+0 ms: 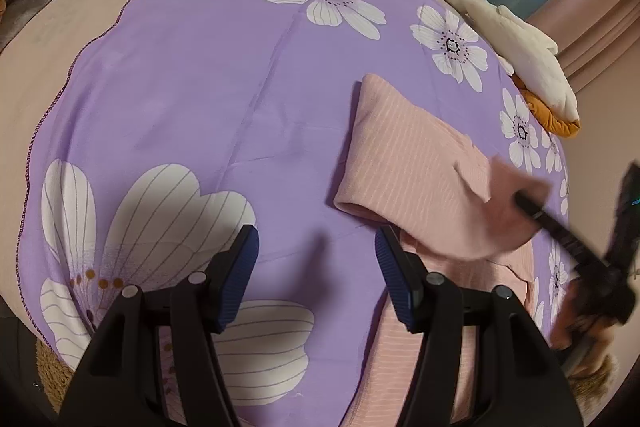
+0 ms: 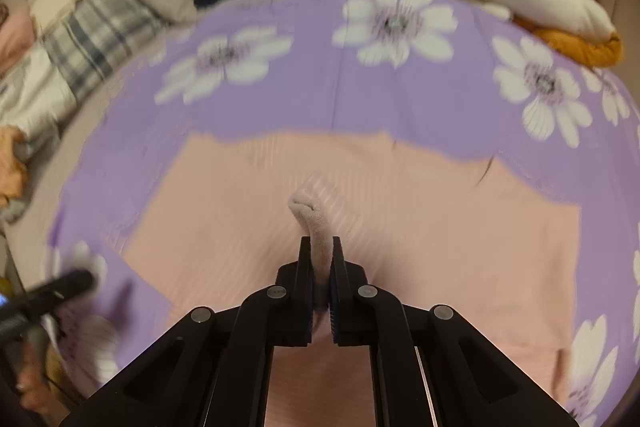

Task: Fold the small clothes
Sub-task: 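Pinch the unfolded sweater side with the right gripper, then lift the pinched side with the right gripper, fold it over the body, open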

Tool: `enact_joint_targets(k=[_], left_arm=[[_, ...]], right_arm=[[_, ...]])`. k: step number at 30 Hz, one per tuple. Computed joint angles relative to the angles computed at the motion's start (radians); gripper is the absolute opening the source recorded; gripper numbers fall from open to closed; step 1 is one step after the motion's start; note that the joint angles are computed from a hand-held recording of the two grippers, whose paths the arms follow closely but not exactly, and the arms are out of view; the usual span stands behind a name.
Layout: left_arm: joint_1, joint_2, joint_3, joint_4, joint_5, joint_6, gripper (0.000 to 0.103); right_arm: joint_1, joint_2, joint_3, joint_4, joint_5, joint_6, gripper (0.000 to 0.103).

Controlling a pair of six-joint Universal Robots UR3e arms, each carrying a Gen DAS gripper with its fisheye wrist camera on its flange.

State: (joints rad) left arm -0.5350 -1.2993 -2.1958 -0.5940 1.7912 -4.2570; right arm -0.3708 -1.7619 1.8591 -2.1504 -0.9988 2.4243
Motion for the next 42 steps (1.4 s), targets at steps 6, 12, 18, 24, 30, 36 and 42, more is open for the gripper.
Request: enact_joint_targets(k=[6,12,18,24,30,36,42], left_arm=[[-0.016,-0.045,0.050,-0.007,-0.002,0.017,0.059],[-0.024,-0.093,0.103,0.003,-0.007,0.040,0.059],[-0.003,-0.174,0.180,0.031,-0.047,0.105,0.054],[0.046,-0.299,0.314,0.033,-0.128,0.204,0.038],[0.079,-0.453,0.501,-0.024,-0.180,0.305,0.032],[0.094,-0.578,0.609,-0.076,-0.212,0.341,0.026],[0.095,-0.615,0.610,-0.091,-0.211,0.322,0.028]], right_arm=[[-0.134,-0.039,-0.145,0.109,0.178,-0.015,0.007],[-0.206,0.003,-0.256,0.109,0.264,0.022,0.007],[-0.286,0.057,-0.284,0.117,0.314,0.049,0.007],[-0.332,0.111,-0.239,0.069,0.284,0.069,0.007],[-0.375,0.189,-0.166,0.033,0.224,0.066,0.007],[-0.419,0.244,-0.106,0.030,0.178,0.063,0.007],[-0.423,0.259,-0.065,0.005,0.112,0.059,0.007]])
